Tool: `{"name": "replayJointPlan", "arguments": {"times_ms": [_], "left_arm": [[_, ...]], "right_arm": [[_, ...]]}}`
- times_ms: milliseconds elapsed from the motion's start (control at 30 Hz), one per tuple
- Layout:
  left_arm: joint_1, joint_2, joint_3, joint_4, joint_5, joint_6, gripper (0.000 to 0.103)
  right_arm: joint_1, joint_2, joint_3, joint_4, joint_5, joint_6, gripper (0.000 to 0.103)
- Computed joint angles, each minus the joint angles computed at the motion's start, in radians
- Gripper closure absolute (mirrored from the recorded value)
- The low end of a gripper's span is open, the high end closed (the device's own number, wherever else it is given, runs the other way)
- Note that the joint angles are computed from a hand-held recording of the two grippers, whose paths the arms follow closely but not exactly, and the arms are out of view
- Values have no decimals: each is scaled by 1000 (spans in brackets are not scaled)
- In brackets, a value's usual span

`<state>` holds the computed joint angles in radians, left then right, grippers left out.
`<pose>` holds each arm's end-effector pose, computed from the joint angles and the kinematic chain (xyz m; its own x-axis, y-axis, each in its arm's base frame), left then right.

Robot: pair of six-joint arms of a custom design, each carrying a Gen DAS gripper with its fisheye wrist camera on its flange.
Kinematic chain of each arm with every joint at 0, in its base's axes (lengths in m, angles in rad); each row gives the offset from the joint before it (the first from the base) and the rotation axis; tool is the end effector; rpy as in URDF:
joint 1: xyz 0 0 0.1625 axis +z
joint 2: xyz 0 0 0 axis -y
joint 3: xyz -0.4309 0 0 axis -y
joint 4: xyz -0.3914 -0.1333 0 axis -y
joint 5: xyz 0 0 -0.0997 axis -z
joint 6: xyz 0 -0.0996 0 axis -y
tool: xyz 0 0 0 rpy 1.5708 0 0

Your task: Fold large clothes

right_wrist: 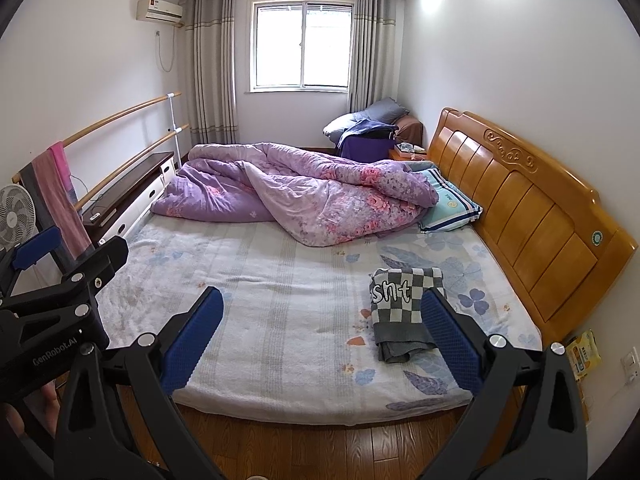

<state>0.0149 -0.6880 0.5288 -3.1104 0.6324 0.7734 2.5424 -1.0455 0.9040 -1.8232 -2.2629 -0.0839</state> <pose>-0.6450 -0.2233 0.5895 -0.6552 -0.4328 -0.6192 0.4613 0.4198 -0.7816 0.6381 -0.3513 0.5580 -0.5703 -0.5395 0.6194 -0.8132 0.4772 -0.3331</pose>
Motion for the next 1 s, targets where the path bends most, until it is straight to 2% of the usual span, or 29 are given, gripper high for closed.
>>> {"name": "replayJointPlan", "arguments": {"times_ms": [1000], "left_arm": [[0,-8,10,-12,0,12,5]], "right_arm": [[-5,8,-17,30,-4,13,8]]}}
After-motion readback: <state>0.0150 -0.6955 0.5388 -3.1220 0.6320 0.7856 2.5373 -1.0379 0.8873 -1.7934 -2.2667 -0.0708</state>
